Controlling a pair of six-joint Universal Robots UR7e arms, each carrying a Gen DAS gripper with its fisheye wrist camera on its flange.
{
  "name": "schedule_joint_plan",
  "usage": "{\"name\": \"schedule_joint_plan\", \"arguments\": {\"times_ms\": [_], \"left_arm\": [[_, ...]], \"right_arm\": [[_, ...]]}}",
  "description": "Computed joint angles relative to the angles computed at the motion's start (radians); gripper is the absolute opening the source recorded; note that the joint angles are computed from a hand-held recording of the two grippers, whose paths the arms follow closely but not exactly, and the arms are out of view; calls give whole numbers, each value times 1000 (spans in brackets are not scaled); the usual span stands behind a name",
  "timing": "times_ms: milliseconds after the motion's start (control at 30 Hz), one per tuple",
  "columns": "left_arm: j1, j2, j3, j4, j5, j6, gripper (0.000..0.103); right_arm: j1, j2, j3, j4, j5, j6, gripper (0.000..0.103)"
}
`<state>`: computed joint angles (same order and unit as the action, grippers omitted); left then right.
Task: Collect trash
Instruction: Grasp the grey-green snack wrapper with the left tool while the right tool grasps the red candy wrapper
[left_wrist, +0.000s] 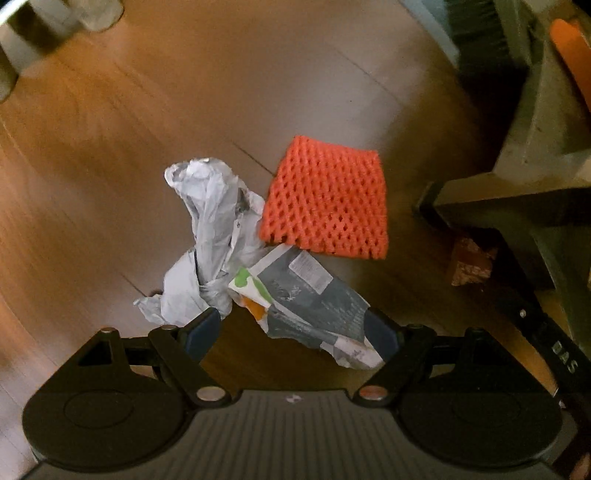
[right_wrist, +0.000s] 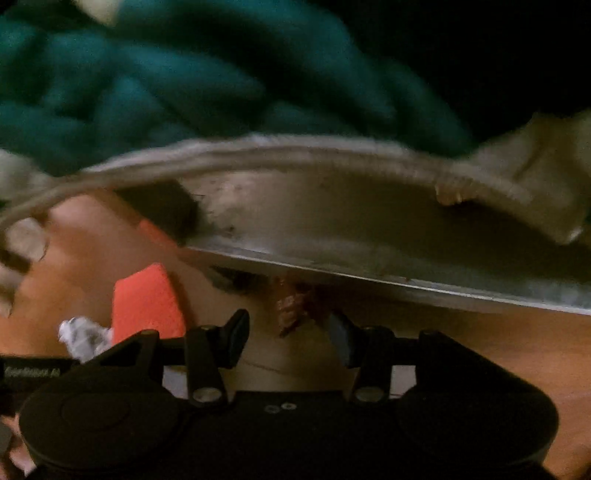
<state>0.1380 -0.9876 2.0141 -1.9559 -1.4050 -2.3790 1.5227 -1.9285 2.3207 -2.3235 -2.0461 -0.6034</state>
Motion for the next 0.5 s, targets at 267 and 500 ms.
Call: {"name": "schedule_joint_plan", "arguments": {"times_ms": [267, 500], "left_arm": [[18, 25, 49, -124, -16, -44, 74], [21, 32, 70, -172, -17, -62, 55]], "right_arm": [[-32, 52, 73, -196, -15, -26, 48], [-39, 95, 111, -260, -13, -36, 46]]}}
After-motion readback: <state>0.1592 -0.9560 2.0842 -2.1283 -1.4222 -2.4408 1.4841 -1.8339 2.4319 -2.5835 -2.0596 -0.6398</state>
